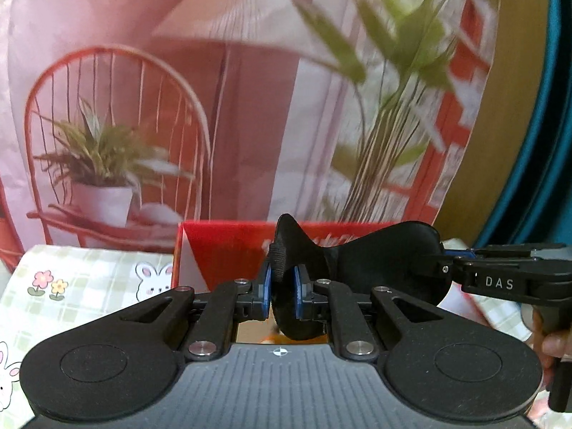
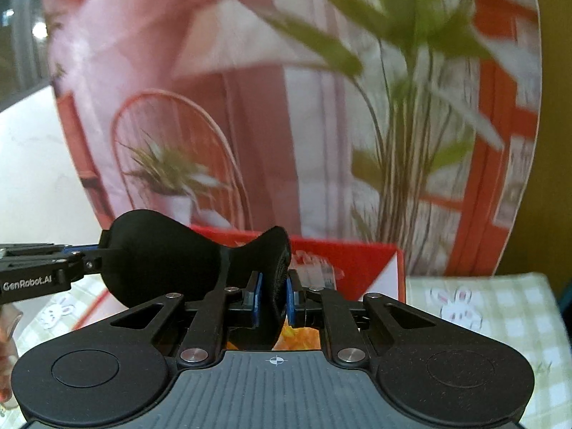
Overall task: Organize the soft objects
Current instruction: 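Carry the eye mask into the red box and open the left gripper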
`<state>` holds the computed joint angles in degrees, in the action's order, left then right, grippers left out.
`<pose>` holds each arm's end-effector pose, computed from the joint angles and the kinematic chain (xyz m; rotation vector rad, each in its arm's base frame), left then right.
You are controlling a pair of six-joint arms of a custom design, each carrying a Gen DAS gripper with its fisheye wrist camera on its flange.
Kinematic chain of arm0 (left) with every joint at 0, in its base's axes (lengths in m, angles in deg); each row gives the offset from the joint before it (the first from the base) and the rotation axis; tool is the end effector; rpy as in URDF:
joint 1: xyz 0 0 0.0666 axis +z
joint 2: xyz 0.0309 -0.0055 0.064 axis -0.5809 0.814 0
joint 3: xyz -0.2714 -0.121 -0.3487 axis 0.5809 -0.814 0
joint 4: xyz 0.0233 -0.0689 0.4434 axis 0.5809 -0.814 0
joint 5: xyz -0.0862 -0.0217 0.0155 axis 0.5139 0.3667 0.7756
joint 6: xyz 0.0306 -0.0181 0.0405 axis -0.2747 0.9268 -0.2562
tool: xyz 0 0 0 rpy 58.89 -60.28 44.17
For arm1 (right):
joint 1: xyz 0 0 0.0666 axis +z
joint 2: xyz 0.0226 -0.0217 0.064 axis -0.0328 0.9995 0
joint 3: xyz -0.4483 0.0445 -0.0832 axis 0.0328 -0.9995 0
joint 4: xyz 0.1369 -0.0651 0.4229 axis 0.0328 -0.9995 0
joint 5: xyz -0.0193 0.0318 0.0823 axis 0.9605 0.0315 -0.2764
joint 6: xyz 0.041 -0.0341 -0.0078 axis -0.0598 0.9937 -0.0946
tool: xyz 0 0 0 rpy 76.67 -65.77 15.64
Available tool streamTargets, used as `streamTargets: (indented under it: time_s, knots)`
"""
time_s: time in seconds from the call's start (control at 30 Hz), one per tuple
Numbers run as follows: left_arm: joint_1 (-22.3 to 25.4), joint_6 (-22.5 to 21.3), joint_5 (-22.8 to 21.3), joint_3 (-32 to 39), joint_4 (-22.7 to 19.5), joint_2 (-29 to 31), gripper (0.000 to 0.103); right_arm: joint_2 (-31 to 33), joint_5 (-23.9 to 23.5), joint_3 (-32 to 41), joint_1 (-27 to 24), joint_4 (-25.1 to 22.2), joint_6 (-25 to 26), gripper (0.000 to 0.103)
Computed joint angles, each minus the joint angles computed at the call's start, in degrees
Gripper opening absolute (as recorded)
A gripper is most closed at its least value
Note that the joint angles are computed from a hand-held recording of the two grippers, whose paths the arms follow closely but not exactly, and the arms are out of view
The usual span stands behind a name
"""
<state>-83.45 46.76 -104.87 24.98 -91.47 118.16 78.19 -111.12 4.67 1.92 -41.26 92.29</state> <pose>0.2634 -0.2594 0.4777 -0.0993 2.1385 -0.0511 0.3709 0.0403 0.4722 -0.5037 2.1778 0.4746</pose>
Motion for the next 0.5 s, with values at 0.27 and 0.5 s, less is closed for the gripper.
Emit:
streamTargets:
  time_s: [0.27,0.5]
  knots:
    - [5.38,0.08,6.02,0.53,-3.13,3.41,0.014,5.05,5.69,0.54,2.53,-1.61,1.31,0.012]
    - [6.69,-1.23,7.85,0.45,-3.79,4.3,0.014,6.5,6.54,0.42,2.7,-2.44,1.1,0.012]
